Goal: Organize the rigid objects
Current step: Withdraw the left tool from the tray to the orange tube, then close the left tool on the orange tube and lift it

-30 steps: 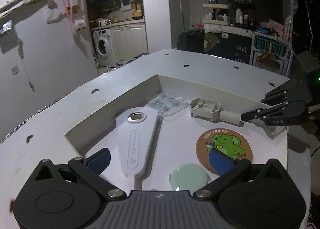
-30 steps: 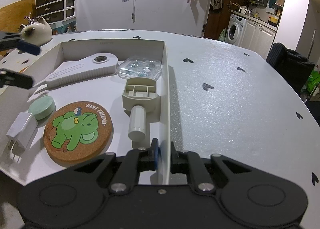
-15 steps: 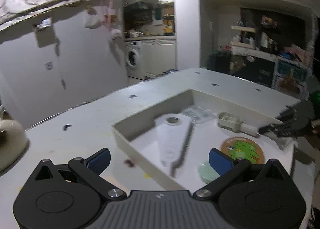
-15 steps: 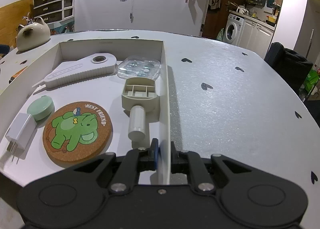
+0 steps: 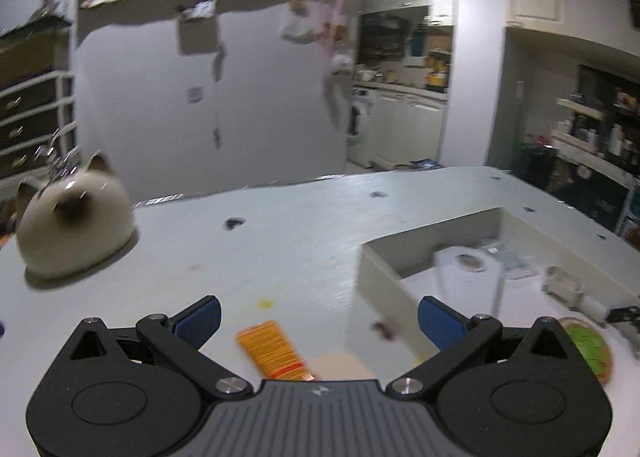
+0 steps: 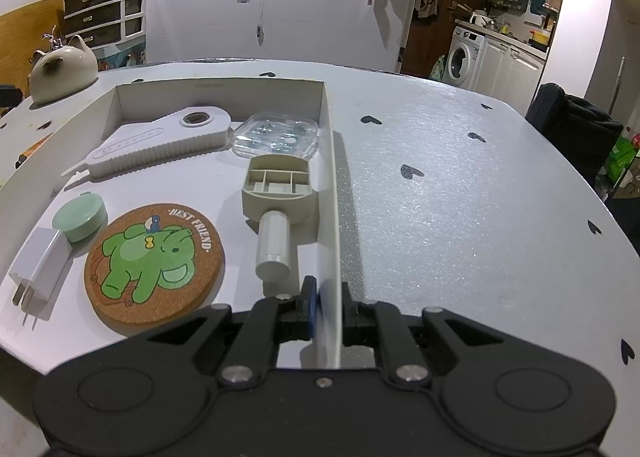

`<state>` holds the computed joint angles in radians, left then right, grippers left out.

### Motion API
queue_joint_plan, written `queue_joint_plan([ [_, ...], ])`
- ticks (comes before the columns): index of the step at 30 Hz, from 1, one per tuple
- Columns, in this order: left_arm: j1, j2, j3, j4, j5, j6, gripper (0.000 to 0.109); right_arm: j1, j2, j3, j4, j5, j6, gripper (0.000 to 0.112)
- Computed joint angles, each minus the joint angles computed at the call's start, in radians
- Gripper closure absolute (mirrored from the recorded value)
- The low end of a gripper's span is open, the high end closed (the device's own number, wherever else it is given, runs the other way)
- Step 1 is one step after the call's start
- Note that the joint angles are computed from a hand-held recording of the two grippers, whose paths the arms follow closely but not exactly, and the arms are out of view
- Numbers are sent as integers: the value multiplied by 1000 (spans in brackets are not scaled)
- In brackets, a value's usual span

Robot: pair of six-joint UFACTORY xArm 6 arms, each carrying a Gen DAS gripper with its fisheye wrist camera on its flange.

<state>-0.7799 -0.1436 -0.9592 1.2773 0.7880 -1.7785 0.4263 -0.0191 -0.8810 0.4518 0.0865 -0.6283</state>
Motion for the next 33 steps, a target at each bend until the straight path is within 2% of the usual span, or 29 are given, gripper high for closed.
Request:
queue_joint_plan([
  [8,46,17,40,-121,62,51,6,0,-2,2,-1,-3,3,100],
  [12,78,-5,85,-108,6,24,6,0,-2,4,3,-5,-1,100],
  [14,74,-9,86,-109,17,30,6,1,-3,4,3,-6,0,100],
  [17,57,-12,84,-110,35,65,6,1,-3,5,17,-10,-11,100],
  [21,60,-23,94,-129,-30,122,6,2,-4,6,14,-12,-7,100],
  [24,50,-15,93,-143,-24,179,6,3,-4,7,31,-15,-20,100],
  [29,49,-32,115,-175,19,193,6,11,-5,15,55,-34,-37,100],
  [33,33,-41,124,-124,80,152,11,10,-7,15,61,-31,-42,100],
])
